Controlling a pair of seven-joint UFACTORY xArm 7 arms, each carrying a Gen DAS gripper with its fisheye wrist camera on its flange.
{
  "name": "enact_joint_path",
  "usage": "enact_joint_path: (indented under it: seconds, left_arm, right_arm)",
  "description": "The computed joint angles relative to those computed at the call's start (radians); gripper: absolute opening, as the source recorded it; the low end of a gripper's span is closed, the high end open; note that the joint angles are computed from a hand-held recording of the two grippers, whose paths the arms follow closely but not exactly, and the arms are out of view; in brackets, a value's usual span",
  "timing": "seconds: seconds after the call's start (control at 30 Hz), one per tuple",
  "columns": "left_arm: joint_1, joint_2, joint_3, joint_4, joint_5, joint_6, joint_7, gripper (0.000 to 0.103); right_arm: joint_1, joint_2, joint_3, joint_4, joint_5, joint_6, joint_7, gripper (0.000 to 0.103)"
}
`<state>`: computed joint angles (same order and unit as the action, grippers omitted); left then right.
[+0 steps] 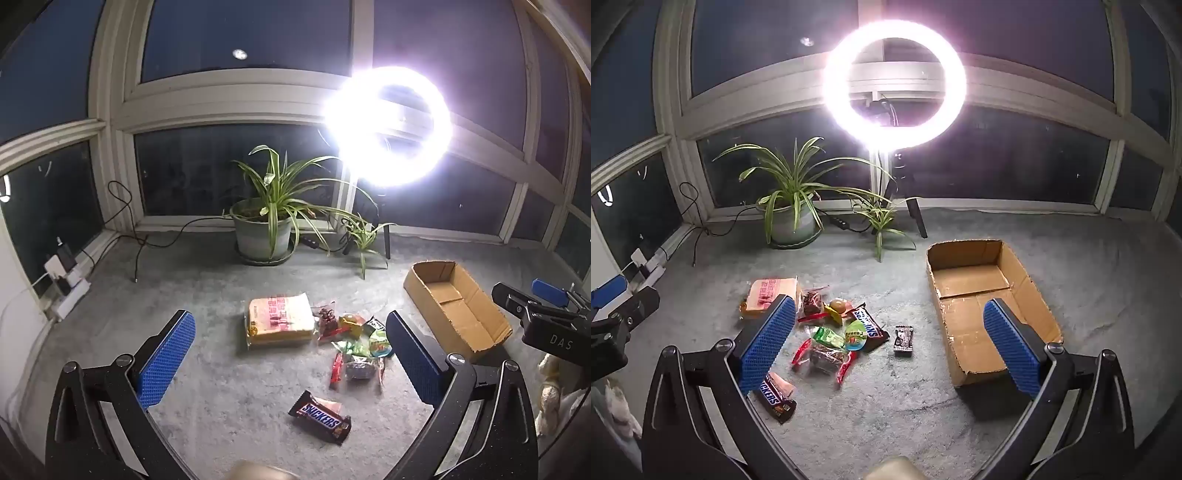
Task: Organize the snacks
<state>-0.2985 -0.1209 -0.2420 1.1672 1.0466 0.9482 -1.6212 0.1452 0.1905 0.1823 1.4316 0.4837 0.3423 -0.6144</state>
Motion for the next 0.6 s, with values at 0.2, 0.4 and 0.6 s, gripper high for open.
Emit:
enact_joint_path:
  seconds: [0.2,0.4,0.6]
  left_arm:
    - [-0.015,0.018,-0.012,0.017,0.013,0.043,-0.004,0.102]
    - [-0.015,-0.006,0.01,-0.012,-0.005,-0.001,-0.011,0.102]
    - [-0.003,-0.004,0.003,-0.009,-0.014,-0.01,-0.002,0.102]
  right_arm:
    - [-0.001,-0.002,-0.001,0.0,0.001,0.016,0.009,0.103]
    - [0.002,0.003,-0.004,0.005,-0.004,0.011,0.014,0.103]
    - [0.001,0.001,-0.001,-0.008,-0.005,0.004,0.015,0.103]
